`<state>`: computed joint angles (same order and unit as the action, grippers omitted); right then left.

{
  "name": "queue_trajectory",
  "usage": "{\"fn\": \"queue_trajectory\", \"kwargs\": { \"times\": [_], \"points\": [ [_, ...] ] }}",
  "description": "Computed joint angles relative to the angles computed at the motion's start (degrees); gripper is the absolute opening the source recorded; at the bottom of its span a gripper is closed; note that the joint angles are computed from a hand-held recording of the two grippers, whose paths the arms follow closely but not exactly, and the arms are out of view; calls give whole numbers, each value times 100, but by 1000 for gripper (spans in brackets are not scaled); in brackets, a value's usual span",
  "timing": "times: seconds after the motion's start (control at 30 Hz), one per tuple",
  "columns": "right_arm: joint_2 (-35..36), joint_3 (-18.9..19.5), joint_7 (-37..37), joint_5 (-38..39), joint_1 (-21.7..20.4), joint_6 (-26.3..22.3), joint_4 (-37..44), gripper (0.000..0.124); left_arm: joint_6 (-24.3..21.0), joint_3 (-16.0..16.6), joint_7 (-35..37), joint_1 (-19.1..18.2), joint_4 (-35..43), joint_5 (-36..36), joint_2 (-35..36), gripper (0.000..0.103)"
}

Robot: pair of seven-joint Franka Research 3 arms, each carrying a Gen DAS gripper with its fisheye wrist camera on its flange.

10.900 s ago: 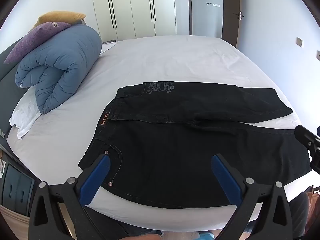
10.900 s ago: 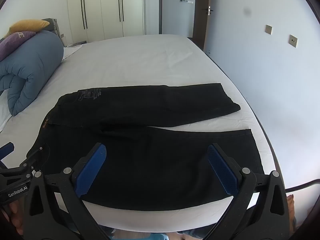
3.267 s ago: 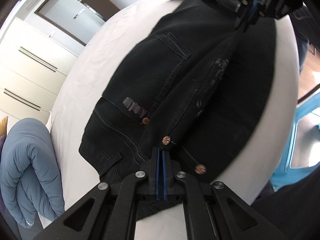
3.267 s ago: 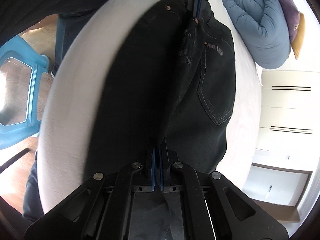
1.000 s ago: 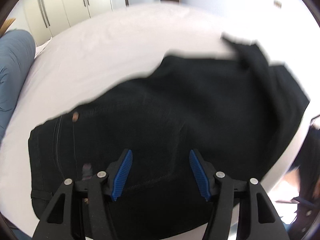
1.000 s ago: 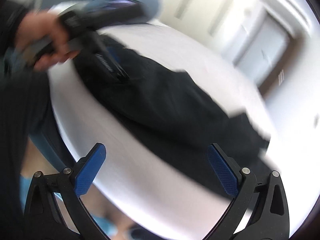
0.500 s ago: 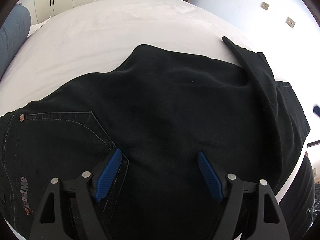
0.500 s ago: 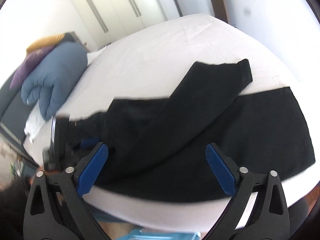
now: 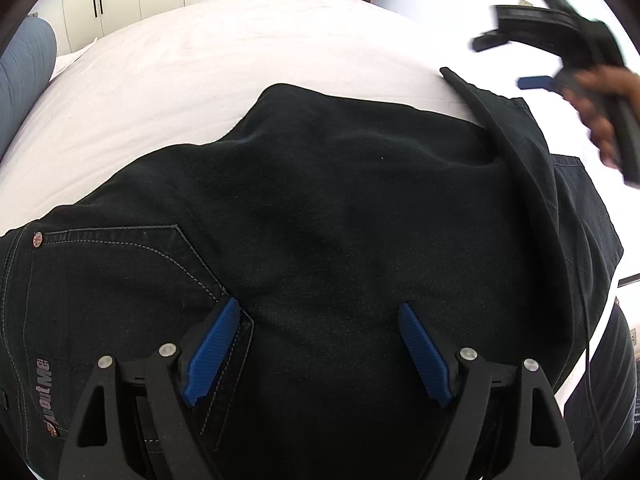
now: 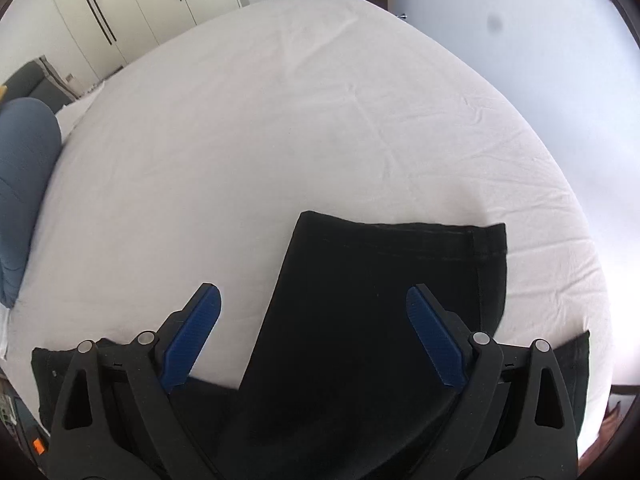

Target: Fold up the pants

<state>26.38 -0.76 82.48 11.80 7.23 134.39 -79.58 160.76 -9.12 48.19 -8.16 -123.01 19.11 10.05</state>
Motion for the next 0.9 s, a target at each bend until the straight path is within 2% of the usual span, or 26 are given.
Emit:
{"fn": "queue_trajectory", "kwargs": {
  "times": [0.13,0.23,0.3,0.33,0.4,0.43,0.47,0.5,0.53,0.57,0.63,0.73,0.9],
  "points": [
    [698,-164,481,-536,306,-591,938,95,53,-5,49,18,-43,-30,-22,82],
    [1289,-471,866,-1324,680,-1025,1681,95,66,7,31,9,-45,-5,-17,82],
    [1711,-527,1110,-1509,716,-1458,2271,95,85,4,43,17,-79,-15,-40,82],
    [1809,-478,1193,-1444,648,-1508,2381,94,82,7,35,14,-80,-7,-42,82],
    [1746,-394,1288,-1329,545,-1323,2201,89,94,5,47,22,-102,-14,-55,82],
    [1665,-377,1274,-1323,524,-1162,2052,73,80,7,32,12,-81,0,-42,82],
    [1601,-362,1188,-1345,511,-1043,1957,52,82,8,37,14,-94,5,-51,82],
    [1553,-338,1103,-1335,483,-989,1912,40,88,8,37,15,-106,7,-58,82],
    [1556,-270,997,-1231,401,-1001,1963,22,98,12,28,14,-120,16,-65,82],
    [1587,-173,899,-1046,288,-1080,2066,15,101,18,10,11,-139,33,-79,82],
    [1453,-17,756,-649,80,-980,1927,7,97,27,-41,-2,-131,70,-70,83],
    [927,59,484,-268,-119,-381,1152,5,47,27,-95,-23,-94,118,-50,83],
    [-263,318,-208,1116,-718,662,-455,3,-86,12,-104,-45,45,126,21,83]
  ]
}}
